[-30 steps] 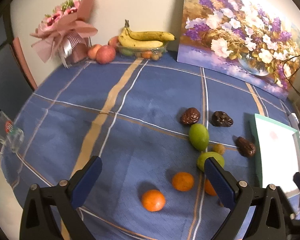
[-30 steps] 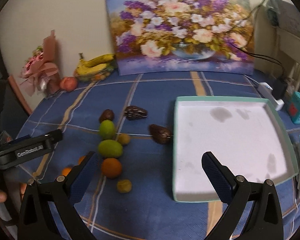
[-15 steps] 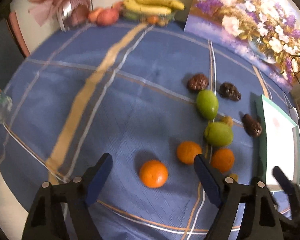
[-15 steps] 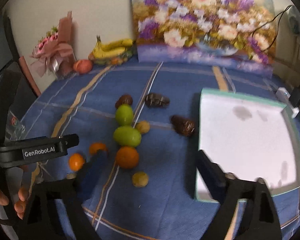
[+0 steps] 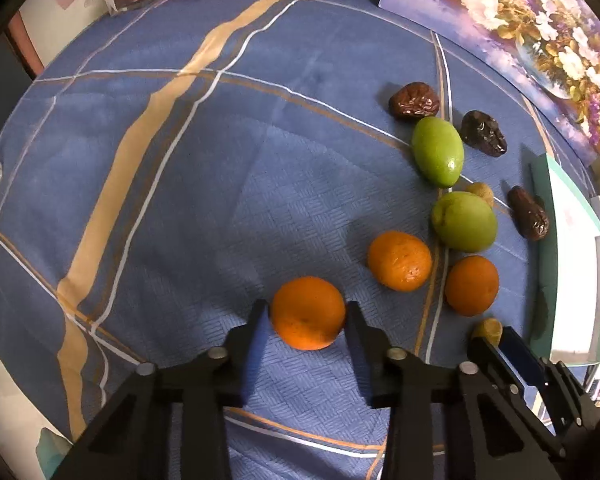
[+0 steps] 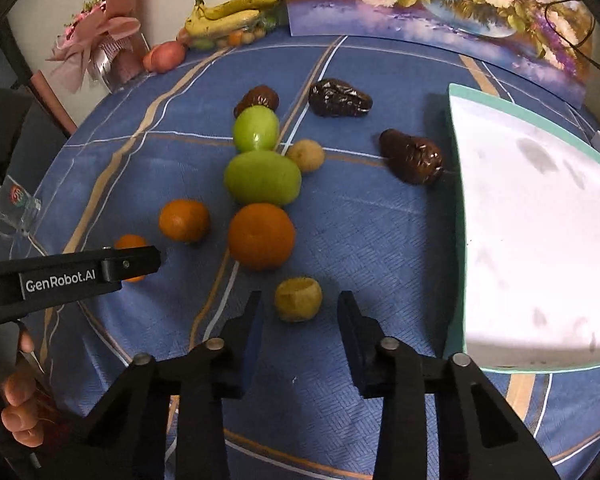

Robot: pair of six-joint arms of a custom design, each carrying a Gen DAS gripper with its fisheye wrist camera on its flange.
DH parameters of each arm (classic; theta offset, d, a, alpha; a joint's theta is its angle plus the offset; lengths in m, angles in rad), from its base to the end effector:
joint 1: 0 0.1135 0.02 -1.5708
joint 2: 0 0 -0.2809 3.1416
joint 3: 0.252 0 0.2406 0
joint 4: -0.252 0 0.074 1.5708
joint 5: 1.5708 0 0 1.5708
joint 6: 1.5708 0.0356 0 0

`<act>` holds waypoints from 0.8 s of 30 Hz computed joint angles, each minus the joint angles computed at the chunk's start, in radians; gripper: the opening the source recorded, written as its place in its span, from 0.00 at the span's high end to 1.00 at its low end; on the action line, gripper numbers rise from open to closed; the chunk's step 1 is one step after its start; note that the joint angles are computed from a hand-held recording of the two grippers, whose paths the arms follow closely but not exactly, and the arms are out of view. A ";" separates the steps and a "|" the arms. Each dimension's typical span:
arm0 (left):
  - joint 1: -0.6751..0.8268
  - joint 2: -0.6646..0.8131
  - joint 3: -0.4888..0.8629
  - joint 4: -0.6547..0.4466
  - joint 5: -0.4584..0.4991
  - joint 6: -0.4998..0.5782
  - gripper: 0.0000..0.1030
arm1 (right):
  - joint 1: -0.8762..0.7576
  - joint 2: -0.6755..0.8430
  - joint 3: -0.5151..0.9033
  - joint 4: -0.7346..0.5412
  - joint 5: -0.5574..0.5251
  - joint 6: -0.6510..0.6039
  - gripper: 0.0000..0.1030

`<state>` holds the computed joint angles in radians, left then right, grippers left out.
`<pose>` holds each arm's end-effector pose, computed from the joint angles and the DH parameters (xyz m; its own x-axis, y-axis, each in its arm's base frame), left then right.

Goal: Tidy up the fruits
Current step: 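Grasp a mandarin orange with the left tool while the right tool grasps a small tan fruit, then carry the mandarin and tan fruit with both tools over the white tray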

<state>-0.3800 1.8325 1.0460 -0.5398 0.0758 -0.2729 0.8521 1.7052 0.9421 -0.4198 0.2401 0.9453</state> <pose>0.3020 -0.1235 0.1560 -0.9720 0.0988 -0.2133 0.1297 0.9822 -0.1360 0.2095 0.2267 0.1737 -0.9015 0.1654 -0.3999 0.1007 0.9789 0.1777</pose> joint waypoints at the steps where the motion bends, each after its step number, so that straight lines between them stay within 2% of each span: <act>1: -0.002 -0.005 -0.006 0.006 -0.001 -0.003 0.63 | 0.000 0.003 0.000 0.001 -0.001 0.000 0.66; 3: -0.001 -0.028 -0.023 0.016 -0.005 -0.008 0.64 | -0.003 0.004 -0.002 0.006 -0.006 -0.003 0.75; 7: 0.006 -0.076 -0.039 0.028 -0.001 -0.019 0.64 | -0.004 -0.011 -0.013 0.027 0.013 -0.010 0.75; 12: 0.005 -0.174 -0.071 0.048 0.010 -0.013 0.64 | 0.004 -0.105 -0.057 0.032 0.084 0.038 0.75; 19: -0.057 -0.191 -0.002 0.039 0.037 -0.010 0.64 | -0.058 -0.218 -0.087 -0.081 0.194 0.118 0.75; 24: -0.147 -0.124 0.111 0.025 0.032 -0.020 0.64 | -0.141 -0.273 -0.097 -0.204 0.242 0.151 0.75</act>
